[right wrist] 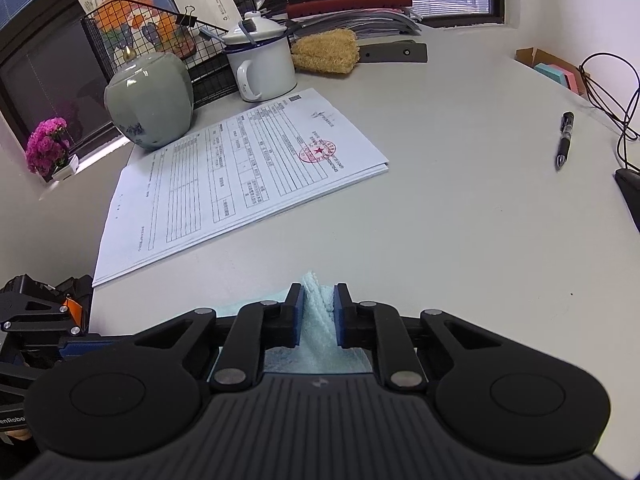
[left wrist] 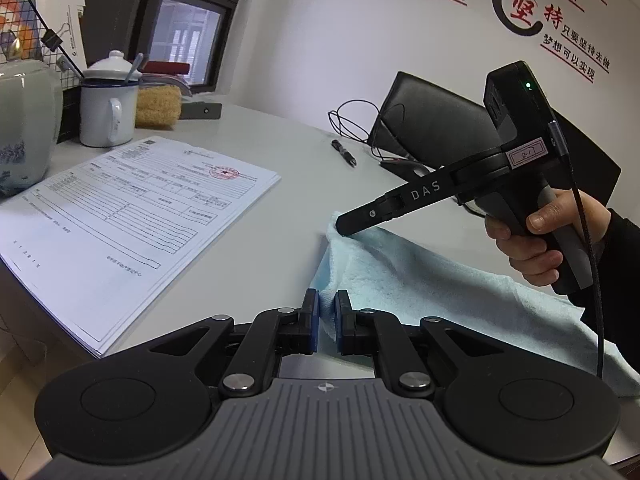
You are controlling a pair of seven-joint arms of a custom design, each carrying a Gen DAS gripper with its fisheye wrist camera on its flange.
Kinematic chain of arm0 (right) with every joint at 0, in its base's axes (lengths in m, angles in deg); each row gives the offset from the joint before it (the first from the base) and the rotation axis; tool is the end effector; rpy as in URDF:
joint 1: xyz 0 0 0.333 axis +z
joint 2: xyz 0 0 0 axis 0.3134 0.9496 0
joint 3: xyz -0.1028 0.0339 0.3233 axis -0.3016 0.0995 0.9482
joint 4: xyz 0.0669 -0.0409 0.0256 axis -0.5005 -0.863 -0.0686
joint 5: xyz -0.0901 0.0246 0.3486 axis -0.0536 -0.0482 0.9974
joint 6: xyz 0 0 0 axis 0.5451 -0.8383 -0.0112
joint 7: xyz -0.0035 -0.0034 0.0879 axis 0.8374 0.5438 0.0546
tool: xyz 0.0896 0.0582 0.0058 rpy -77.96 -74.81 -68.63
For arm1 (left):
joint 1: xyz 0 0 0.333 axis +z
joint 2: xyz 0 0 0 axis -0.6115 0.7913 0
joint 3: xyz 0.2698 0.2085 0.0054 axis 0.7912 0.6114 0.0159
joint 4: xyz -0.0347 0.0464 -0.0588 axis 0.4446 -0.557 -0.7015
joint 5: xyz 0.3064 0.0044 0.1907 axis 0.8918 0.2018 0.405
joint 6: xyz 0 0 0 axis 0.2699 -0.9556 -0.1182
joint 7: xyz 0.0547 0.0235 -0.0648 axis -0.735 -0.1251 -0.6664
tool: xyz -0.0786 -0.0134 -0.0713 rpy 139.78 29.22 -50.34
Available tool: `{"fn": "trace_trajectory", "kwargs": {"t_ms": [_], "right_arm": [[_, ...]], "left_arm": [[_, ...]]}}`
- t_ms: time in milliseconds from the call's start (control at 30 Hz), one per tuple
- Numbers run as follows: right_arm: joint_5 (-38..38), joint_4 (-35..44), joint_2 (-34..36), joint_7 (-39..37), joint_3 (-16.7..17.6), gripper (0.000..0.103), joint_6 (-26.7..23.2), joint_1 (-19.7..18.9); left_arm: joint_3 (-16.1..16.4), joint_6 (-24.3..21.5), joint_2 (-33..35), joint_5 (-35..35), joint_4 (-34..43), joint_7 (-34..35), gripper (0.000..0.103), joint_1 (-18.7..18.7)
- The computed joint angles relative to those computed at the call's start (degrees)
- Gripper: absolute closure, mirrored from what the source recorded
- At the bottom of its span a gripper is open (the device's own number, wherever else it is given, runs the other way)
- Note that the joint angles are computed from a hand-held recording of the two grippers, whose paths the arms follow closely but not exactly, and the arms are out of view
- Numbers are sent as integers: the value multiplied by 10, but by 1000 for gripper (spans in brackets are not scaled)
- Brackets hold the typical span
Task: Fold towel
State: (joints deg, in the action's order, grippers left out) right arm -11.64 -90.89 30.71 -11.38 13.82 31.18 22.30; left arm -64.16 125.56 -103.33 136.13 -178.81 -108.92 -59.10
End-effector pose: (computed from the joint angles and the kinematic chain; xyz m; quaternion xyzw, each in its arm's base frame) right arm 0.5899 0.0925 0.4546 -0.9042 0.1981 0.0251 0.3776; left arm 0.3102 -0.2833 0.4162 -0.7069 0.4809 -0.4019 0.3279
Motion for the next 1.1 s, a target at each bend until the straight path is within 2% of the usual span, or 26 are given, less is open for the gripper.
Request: {"fn": "trace_trajectory", "kwargs": {"t_ms": [333, 533, 733, 800, 900, 1100], "right_arm": [[69, -11, -28, 0, 0, 87, -18, -3], [88, -22, -46, -6, -10, 87, -28, -9], [110, -33, -63, -13, -27, 87, -49, -29], [118, -34, -67, -14, -34, 94, -60, -38], [127, -35, -71, -14, -44, 94, -77, -52], [127, -43, -74, -11, -55, 94, -82, -71]], "left_arm": [[-13, -50, -43, -40, -19, 20, 94, -2], [-27, -71, -50, -36, -11, 36, 94, -9], [-35, -73, -41, -12, 12, 46, 94, -19], [-38, -71, -35, -1, 22, 49, 94, -23], [-40, -70, -22, 12, 39, 55, 94, -28], [-39, -60, 6, 27, 65, 62, 94, -39]]}}
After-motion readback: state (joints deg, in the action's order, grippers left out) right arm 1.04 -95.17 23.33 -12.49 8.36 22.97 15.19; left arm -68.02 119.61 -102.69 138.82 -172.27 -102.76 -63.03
